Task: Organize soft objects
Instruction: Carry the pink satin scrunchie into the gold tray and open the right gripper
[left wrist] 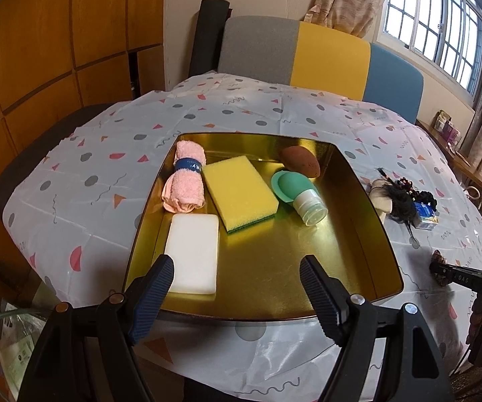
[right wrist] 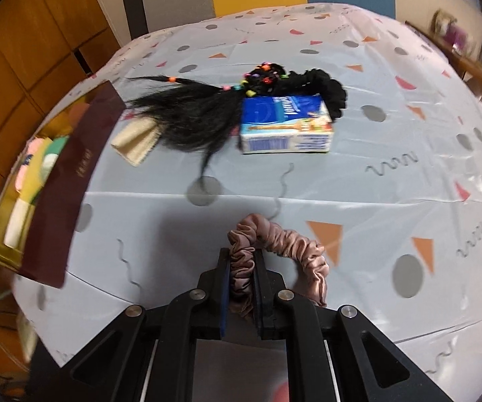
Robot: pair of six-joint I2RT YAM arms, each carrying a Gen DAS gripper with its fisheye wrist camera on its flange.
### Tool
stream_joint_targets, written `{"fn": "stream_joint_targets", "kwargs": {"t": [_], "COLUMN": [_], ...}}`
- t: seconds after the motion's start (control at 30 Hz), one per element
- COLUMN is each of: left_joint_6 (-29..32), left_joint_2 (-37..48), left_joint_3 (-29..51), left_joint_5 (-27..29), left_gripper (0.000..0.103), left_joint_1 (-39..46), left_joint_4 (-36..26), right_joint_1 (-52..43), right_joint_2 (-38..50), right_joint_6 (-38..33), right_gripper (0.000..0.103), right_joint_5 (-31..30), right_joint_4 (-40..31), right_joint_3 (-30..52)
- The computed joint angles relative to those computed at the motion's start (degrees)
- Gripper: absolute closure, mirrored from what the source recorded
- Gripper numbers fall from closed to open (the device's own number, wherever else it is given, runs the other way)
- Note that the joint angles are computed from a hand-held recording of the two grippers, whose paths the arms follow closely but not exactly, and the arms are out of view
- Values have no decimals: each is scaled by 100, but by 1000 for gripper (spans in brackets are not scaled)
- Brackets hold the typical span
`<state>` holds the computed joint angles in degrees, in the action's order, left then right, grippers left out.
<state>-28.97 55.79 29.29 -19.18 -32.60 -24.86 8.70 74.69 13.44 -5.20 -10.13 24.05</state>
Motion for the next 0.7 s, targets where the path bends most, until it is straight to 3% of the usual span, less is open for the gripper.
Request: {"fn": "stream_joint_targets", "kwargs": {"t": [0.27, 0.47, 0.7], "left_joint_6": [-55, -87, -88], "left_joint_2": [-173, -244, -399], "left_joint_3": [-109, -114, -148], "left_joint_5": [28, -13, -7], "left_gripper": [24, 24, 24], "left_joint_1": [43, 9, 97], "left_joint_4": [-27, -65, -165], "right_joint_1": [289, 1143, 2407], "right_joint_2": [-700, -848, -288], "right_joint_6": [579, 903, 1168], "right_gripper": [92, 92, 92], "right_joint_5": [-595, -435, -124], "right_joint_4": [-68, -172, 84], "right_joint_3": [174, 678, 1447]}}
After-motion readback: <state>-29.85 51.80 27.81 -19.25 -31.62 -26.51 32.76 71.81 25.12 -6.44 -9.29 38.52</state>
